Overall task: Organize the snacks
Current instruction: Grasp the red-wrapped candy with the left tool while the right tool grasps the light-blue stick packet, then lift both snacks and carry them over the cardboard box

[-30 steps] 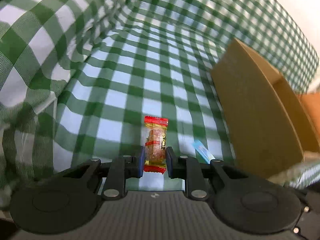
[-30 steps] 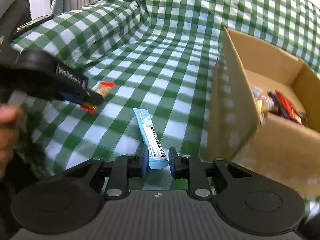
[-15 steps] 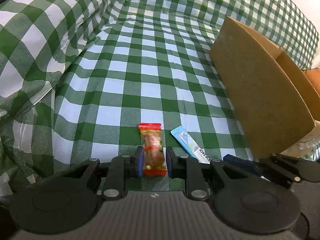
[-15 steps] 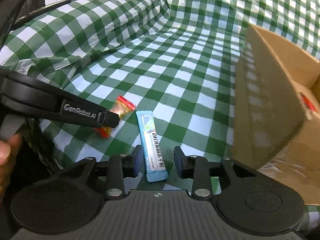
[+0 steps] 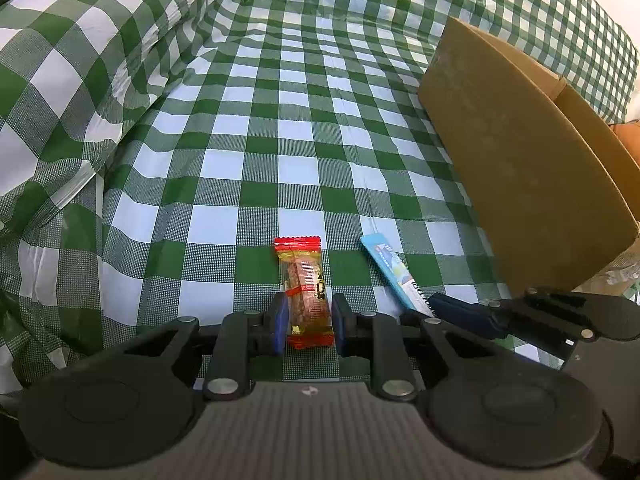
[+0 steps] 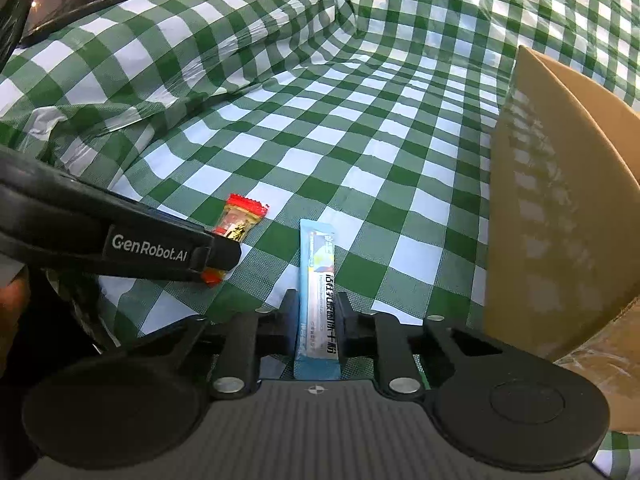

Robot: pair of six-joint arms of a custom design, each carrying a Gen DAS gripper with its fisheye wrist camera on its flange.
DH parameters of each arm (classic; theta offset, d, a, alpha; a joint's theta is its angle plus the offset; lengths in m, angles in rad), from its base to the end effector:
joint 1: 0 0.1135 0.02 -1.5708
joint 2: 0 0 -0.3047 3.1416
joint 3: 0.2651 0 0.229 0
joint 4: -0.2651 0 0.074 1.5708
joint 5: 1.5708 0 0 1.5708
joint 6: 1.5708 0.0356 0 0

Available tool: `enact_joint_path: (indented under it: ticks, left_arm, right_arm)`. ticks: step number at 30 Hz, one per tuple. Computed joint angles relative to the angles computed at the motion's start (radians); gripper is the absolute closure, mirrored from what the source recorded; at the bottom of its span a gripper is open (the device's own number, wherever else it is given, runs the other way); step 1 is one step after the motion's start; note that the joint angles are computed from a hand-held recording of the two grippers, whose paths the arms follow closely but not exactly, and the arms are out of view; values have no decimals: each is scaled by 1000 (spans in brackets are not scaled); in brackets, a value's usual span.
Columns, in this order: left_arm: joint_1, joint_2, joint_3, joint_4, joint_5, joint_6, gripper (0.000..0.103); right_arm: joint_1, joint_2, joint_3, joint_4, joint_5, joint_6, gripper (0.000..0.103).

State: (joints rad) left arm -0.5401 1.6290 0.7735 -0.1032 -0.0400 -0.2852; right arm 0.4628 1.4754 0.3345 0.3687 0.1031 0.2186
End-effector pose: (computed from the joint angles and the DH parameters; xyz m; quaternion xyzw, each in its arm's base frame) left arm 0.2502 -0.1484 0.2005 0.1152 0.9464 -0.1033 0.2836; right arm 0.1949 0.0932 0.1646 -0.0922 0.9157 0.0850 0.3818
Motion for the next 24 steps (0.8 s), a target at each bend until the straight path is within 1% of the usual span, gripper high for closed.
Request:
enact_joint_path:
  ticks: [7,11,14,16,17,20,23,24]
  left_arm:
    - [1,-1,-4,12,-3,7,80]
    - [7,-25,-15,27,12,-2,81]
    - [2,-62,-33,57,16,-9,81]
    - [-12,-87,-43,70,5,-13,101]
    - [-21,-102,-49,78,-2,-15,100]
    - [-55,-151,-71,106,-32,-16,100]
    - [-75,-166,-77,118,-55,-22,100]
    - [-70,-156,-72,115,-51,-33,100]
  right_arm:
    - [-8,-86,-19,-2,9,6,85]
    - [-26,-176,-20,-43,-5,-6,85]
    - [-40,-278,-6,-105,-14,-29,85]
    - [-58,-351,11,-152,-29,-47,85]
    - [-71,-384,21,-176,-40,-54,85]
    - [-164,-492,66,-258,-127,-88,85]
    - [-321,-582,98,-315,-273,-164,85]
    - [-397,-604,110,-334,-340,-201,85]
